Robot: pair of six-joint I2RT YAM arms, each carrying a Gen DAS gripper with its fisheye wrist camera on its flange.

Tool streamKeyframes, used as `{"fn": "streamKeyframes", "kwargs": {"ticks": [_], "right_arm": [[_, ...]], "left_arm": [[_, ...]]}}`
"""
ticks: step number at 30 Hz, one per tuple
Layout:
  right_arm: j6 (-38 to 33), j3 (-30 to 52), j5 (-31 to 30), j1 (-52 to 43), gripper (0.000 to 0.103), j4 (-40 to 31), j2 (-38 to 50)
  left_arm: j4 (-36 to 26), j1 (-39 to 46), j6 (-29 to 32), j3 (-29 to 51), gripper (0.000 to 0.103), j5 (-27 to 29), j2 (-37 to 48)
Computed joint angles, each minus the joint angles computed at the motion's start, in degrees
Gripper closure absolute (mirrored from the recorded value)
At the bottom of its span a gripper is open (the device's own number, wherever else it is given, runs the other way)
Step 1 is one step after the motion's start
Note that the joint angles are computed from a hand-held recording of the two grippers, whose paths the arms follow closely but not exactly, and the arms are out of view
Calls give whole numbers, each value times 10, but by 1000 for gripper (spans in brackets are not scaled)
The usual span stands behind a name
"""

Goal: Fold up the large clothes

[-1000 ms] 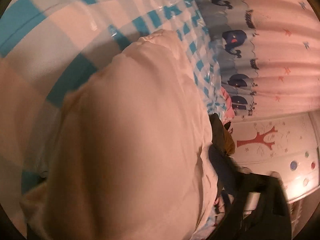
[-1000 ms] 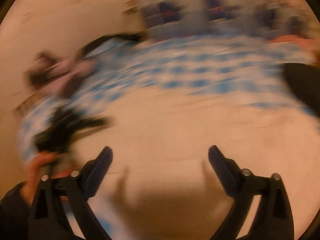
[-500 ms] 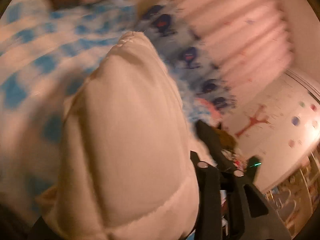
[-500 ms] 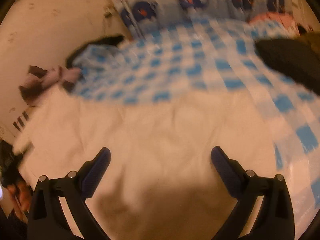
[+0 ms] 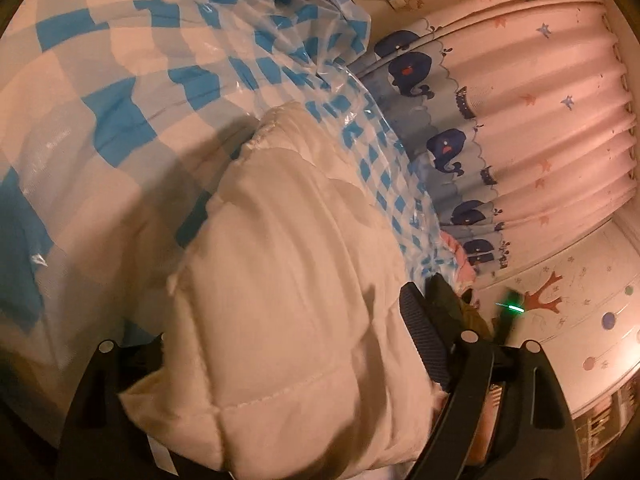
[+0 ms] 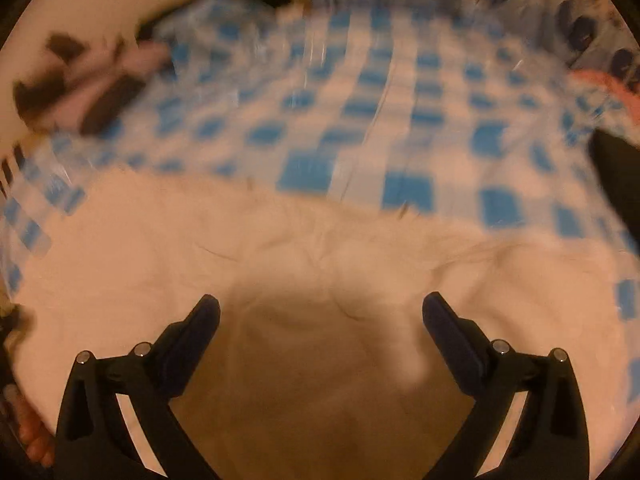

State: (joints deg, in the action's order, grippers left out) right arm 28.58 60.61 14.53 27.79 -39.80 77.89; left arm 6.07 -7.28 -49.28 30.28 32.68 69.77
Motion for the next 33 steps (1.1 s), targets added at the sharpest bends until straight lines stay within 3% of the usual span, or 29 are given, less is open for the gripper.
{"fn": "streamKeyframes", "kwargs": {"ticks": [2, 5, 8, 11, 13, 14, 16, 18, 19, 20, 22, 24, 27, 29, 31, 33], "right_arm": [[29, -30, 87, 29, 6, -12, -30], [-15, -83, 36, -11, 5, 53, 44], [1, -60, -3, -29, 6, 6, -9], [34, -74, 51, 51, 6, -16, -117], [89, -81, 86, 128, 6, -45, -118], [87, -109, 61, 144, 5, -33, -76], [66, -166, 83, 153, 5, 39, -76], [69, -134, 18, 109, 6, 0, -89], [75, -118, 12, 102, 6, -10, -111], [71, -91, 46, 119, 6, -16, -132], [41, -35, 106, 130, 6, -34, -108], [2, 32, 139, 99, 6, -43, -39], [-36, 98, 115, 20, 6, -27, 114], [-71, 117, 25, -33, 5, -21, 221], [-69, 138, -16, -54, 6, -33, 243], [-61, 117, 3, -41, 6, -40, 188]], "left_arm": [[25, 6, -8, -2, 25, 6, 27], [57, -3, -25, -7, 27, 10, 55], [38, -14, -8, -2, 36, -1, 43], [39, -4, -1, -13, 44, 12, 40], [42, -6, 6, -21, 48, 7, 34], [47, -8, 6, -22, 49, 4, 34], [39, -15, 6, -19, 52, -5, 30], [28, -11, 11, -25, 54, -3, 12], [28, -8, 13, -23, 54, 0, 17], [30, -6, 11, -24, 54, 3, 19], [44, -7, 3, -28, 54, -1, 25], [44, -11, -8, -30, 42, -11, 25], [52, -16, -36, -27, 37, -26, 35], [63, -21, -33, -21, 37, -19, 43], [51, -29, -24, -10, 37, -22, 43], [40, -34, -13, -3, 37, -28, 47]]}}
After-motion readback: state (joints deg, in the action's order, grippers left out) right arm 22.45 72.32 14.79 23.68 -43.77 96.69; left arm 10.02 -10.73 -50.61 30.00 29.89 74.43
